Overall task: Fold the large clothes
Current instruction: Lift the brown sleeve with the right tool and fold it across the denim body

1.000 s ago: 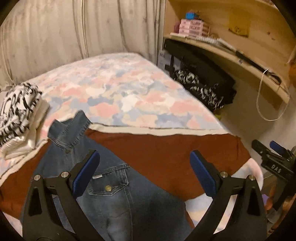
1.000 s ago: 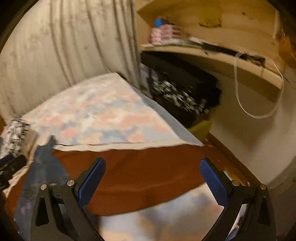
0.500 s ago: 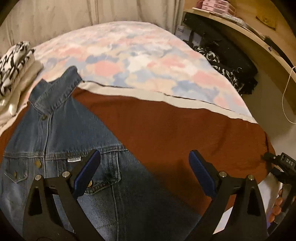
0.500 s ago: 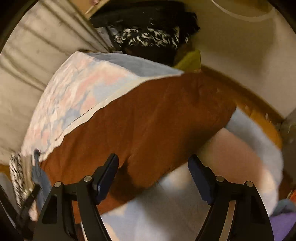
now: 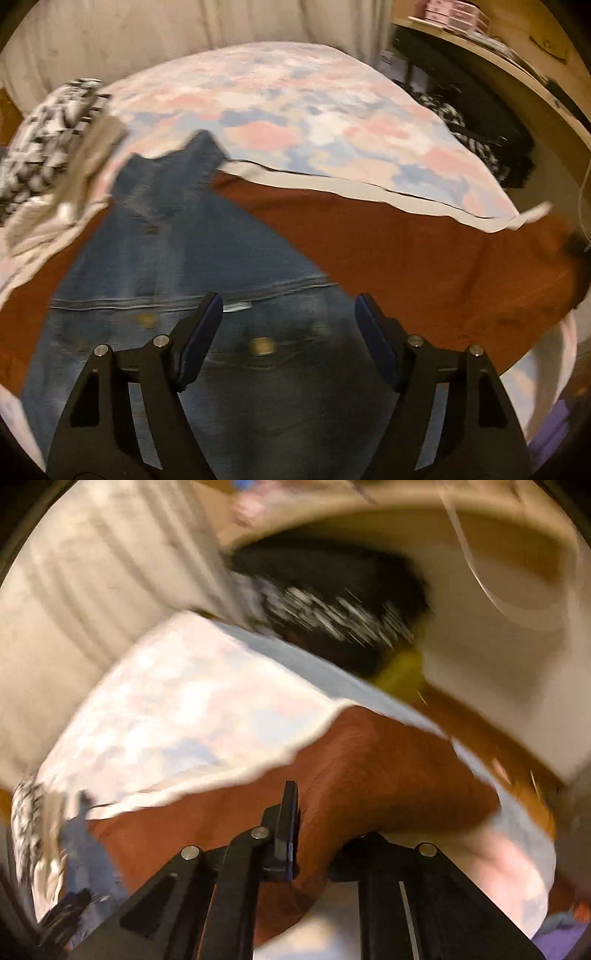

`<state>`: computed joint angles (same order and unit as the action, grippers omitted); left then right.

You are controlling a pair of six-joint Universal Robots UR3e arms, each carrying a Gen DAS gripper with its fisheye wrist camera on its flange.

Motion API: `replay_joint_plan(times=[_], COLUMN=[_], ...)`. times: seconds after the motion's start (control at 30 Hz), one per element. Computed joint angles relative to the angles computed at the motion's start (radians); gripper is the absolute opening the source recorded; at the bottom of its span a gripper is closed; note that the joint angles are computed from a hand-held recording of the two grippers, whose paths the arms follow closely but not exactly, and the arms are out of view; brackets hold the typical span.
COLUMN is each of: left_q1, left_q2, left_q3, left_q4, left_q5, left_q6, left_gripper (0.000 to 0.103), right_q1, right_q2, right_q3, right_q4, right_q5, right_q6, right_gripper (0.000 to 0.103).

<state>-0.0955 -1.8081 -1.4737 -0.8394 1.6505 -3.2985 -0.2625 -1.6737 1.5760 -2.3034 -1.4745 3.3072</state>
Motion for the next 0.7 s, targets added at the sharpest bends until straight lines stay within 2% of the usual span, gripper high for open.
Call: replay_joint_plan(times=[0.07, 0.2, 0.27, 0.37, 0.47, 0.53, 0.63, 0.7], left_q1=[0.044, 0.203, 0.317, 0.509, 0.635, 0.705, 0.79, 0.802], left_q2=[0.083, 0.283, 0.377, 0.492, 0.543, 0.561, 0.576, 0.584], left_q3=[-0.083, -0.241, -0.309, -0.382, -0.43, -0.456, -0.484, -0.499], left_q4=[0.038, 0.065, 0.057, -0.019, -0.09, -0.141, -0.219, -0.234], left_q5=[0.006, -0.046, -0.115, -0.249, -0.32, -0.38, -0.479, -0.51], left_q6=[0.027, 0.08, 0.109, 0.193, 0.281, 0.339, 0.392, 0.402], left_gripper=[0.072, 0.072, 0.072, 0.072, 0.072, 0.072, 0.072, 0.072], right_q1=[0.118, 0.417, 0.527, 0.67, 0.756, 0.785, 0.823, 0.794], right_q2=[0.041, 0.261, 0.388, 0.58, 0.664, 0.691, 0.586, 0.496], right_q3=[-0.105, -0.436, -0.585, -0.767, -0.787, -0.756, -0.517, -0.404], right_q4=[-0.006, 0.072, 0.135, 0.234, 0.316, 0.344, 0.23, 0.196], right_q5=[-0.011, -0.068, -0.071, -0.131, -0.156, -0.165, -0.188, -0.114], right_q6=[0.002, -0.011, -0.017, -0.062, -0.084, -0.107, -0.109, -0.096], right_gripper=[0.011, 0.011, 0.011, 0.011, 0.024, 0.044, 0.051, 0.054])
